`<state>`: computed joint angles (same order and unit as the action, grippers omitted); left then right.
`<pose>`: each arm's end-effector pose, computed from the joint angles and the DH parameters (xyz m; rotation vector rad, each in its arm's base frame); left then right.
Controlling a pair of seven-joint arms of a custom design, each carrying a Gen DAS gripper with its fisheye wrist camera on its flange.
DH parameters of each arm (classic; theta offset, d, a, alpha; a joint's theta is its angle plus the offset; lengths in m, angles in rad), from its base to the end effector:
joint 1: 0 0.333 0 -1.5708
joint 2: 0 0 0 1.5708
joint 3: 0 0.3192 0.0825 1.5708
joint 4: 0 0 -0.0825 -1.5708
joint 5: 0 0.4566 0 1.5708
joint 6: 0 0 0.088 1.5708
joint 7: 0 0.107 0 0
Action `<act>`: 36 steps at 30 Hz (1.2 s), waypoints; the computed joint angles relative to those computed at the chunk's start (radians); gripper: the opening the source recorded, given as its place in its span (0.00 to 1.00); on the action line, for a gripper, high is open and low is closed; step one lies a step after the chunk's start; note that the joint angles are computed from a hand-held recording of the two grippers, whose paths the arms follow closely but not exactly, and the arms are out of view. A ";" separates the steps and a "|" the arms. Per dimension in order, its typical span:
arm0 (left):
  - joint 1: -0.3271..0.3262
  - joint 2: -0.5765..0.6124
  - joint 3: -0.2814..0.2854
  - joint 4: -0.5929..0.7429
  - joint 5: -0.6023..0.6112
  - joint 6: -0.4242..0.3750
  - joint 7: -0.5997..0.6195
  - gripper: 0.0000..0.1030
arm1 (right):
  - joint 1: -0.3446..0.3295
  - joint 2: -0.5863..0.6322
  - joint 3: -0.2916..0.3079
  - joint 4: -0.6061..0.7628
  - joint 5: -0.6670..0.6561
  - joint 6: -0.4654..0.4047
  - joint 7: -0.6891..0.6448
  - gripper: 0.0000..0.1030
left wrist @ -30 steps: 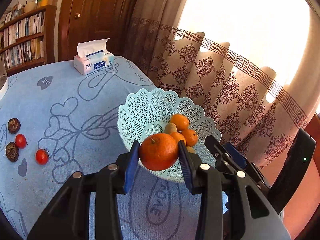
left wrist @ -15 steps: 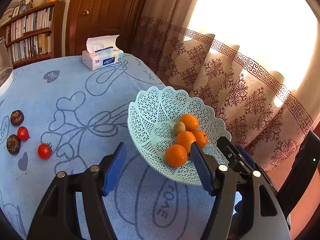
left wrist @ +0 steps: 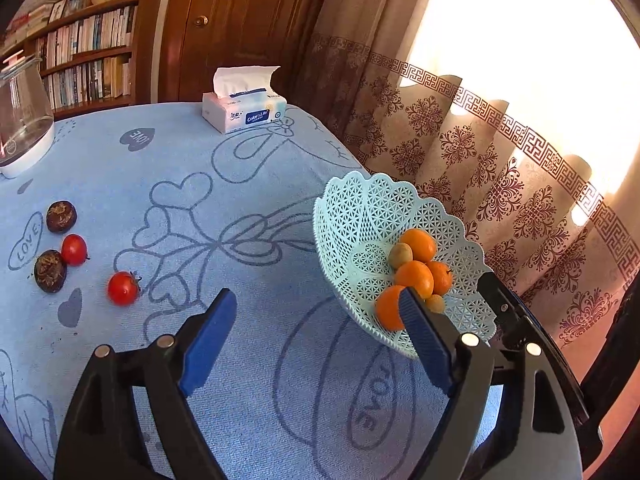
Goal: Organize fruits
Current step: 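Move both grippers back toward the remaining fruits on the cloth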
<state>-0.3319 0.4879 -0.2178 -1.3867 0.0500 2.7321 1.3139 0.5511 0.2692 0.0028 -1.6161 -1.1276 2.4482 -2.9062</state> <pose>0.7179 -0.3957 0.5222 -1.6027 2.0799 -1.1540 0.6432 0.3968 0.5128 -1.0814 1.9201 -0.8087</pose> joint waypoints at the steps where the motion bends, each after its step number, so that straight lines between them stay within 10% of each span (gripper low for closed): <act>1: -0.004 -0.005 0.009 -0.008 0.009 0.005 -0.010 0.80 | 0.002 0.001 0.000 0.002 -0.005 -0.005 -0.001 0.59; 26: 0.030 -0.104 0.110 -0.161 0.172 0.048 -0.247 0.85 | 0.054 0.033 0.007 0.065 -0.082 -0.131 -0.069 0.69; 36: 0.073 -0.128 0.139 -0.202 0.240 0.047 -0.324 0.85 | 0.075 0.083 0.007 0.140 -0.033 -0.056 -0.143 0.69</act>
